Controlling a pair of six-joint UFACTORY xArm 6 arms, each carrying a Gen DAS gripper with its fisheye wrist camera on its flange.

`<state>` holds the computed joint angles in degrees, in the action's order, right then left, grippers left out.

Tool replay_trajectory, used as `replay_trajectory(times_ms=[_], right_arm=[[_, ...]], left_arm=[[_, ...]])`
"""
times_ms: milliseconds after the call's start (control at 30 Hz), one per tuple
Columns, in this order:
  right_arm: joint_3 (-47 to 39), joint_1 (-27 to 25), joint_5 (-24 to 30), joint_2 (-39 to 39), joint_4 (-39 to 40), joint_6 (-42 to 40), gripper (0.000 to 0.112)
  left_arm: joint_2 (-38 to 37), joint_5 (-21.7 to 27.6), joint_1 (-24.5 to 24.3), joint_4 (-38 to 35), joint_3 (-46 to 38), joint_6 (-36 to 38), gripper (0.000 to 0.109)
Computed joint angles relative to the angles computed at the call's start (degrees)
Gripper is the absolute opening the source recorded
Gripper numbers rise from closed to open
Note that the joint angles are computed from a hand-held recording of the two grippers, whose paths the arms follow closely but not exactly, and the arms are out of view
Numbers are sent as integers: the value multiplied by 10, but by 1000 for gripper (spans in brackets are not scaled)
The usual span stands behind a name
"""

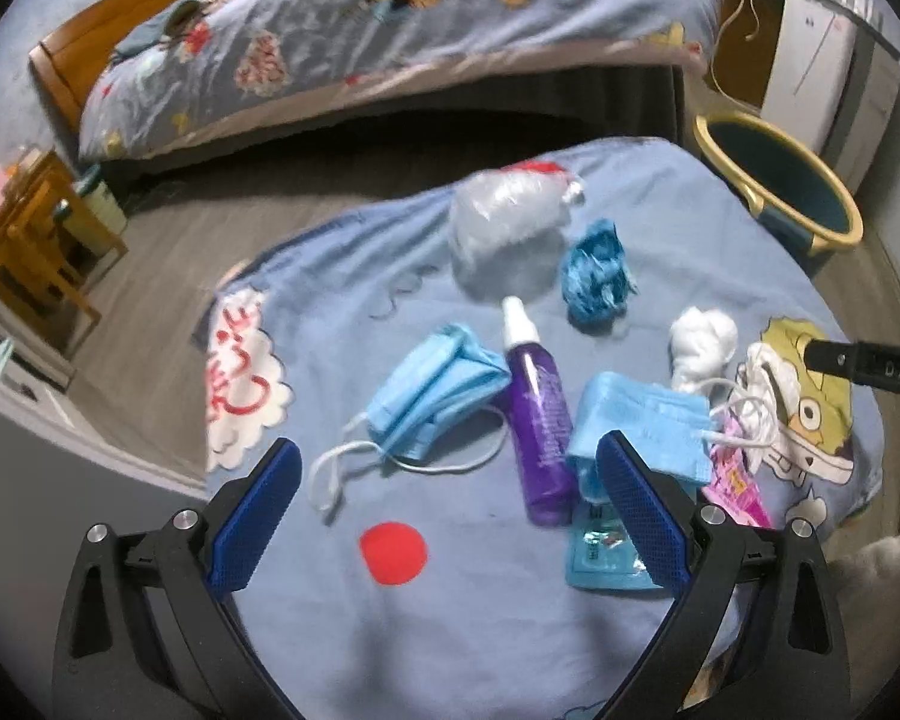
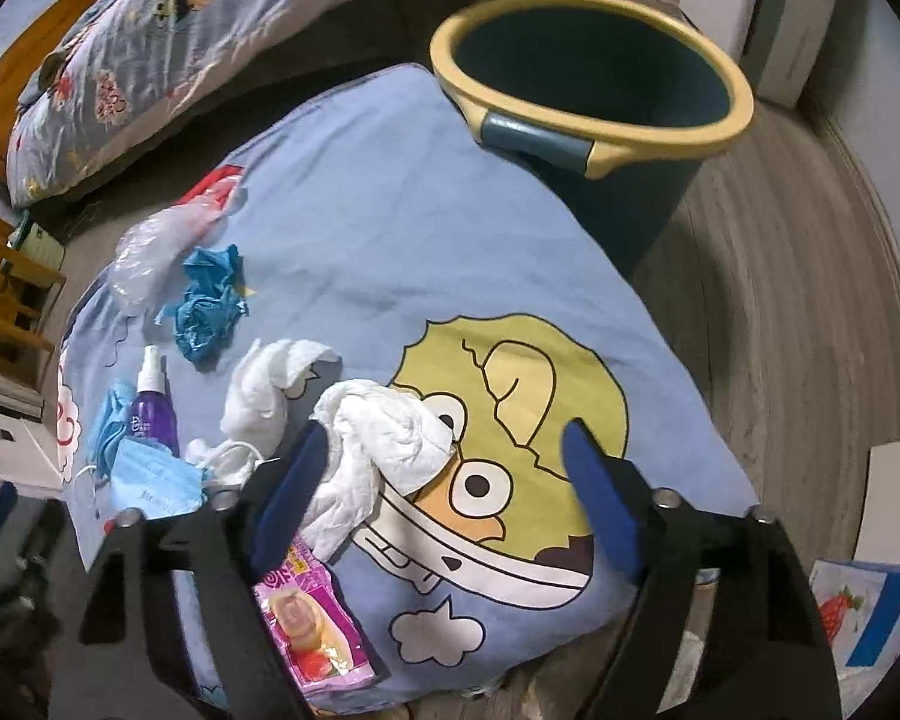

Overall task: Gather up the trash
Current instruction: 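Grasp the white tissue with right tool while left reaches blue mask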

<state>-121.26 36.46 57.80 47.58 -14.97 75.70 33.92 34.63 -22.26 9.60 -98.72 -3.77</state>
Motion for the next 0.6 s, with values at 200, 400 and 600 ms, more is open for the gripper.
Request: replay_trajectory(times_ms=[200,400,600], right_arm=[[-41,-5,8,33,25,-46,52],[-79,-12,13,65,53,-81,38],[-146,-14,43,108,71,-114,28]], left_arm=[[18,4,-11,-98,-21,74,95],[53,44,-25,-136,-67,115,74],[89,96,-28,-151,-117,130,41]])
